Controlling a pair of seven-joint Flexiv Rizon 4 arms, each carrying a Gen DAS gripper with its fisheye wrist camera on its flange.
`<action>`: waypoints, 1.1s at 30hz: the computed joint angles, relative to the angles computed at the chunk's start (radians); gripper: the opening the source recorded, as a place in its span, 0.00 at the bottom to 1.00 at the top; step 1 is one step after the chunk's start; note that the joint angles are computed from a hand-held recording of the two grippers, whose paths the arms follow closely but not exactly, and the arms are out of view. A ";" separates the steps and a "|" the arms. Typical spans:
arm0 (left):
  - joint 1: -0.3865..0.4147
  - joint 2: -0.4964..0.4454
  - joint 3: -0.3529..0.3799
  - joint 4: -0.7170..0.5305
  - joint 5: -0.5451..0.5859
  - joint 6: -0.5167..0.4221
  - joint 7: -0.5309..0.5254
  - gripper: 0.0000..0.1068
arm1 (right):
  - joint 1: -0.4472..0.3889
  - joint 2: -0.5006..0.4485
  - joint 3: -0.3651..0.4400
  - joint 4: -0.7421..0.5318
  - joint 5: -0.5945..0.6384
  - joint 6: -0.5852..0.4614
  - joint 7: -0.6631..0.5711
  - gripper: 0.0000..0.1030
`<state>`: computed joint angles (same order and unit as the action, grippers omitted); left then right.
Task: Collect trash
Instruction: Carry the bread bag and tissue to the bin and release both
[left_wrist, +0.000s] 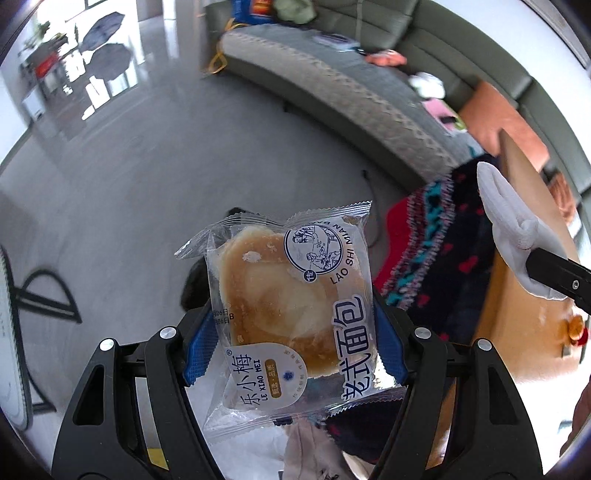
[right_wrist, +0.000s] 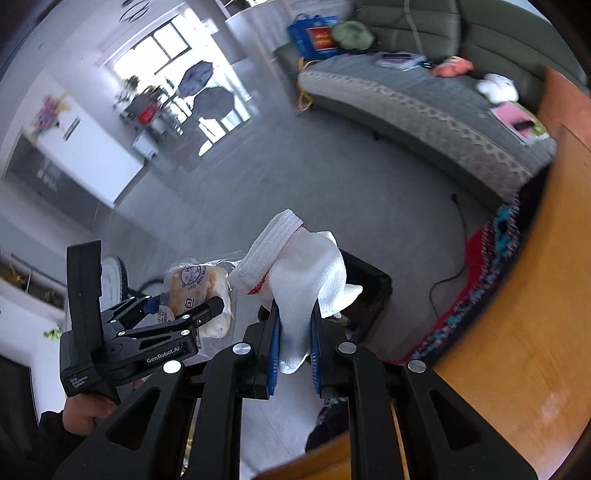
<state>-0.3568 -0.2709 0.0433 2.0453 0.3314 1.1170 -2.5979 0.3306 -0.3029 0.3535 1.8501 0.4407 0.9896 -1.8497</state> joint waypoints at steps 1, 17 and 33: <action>0.005 0.007 0.006 0.013 0.000 -0.002 -0.004 0.66 | 0.011 -0.016 0.003 -0.017 -0.004 -0.004 0.005 0.14; 0.066 0.060 0.010 0.000 0.134 -0.094 -0.143 0.91 | 0.020 -0.098 0.026 -0.101 -0.076 0.019 0.115 0.55; 0.010 0.018 -0.025 -0.093 0.112 -0.108 -0.074 0.91 | -0.060 0.033 -0.010 0.027 0.031 0.077 0.102 0.76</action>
<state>-0.3467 -0.2528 0.0179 1.9525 0.4430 1.0093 -2.6722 0.2710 -0.2699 0.3433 1.8769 0.4717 1.0662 -1.7480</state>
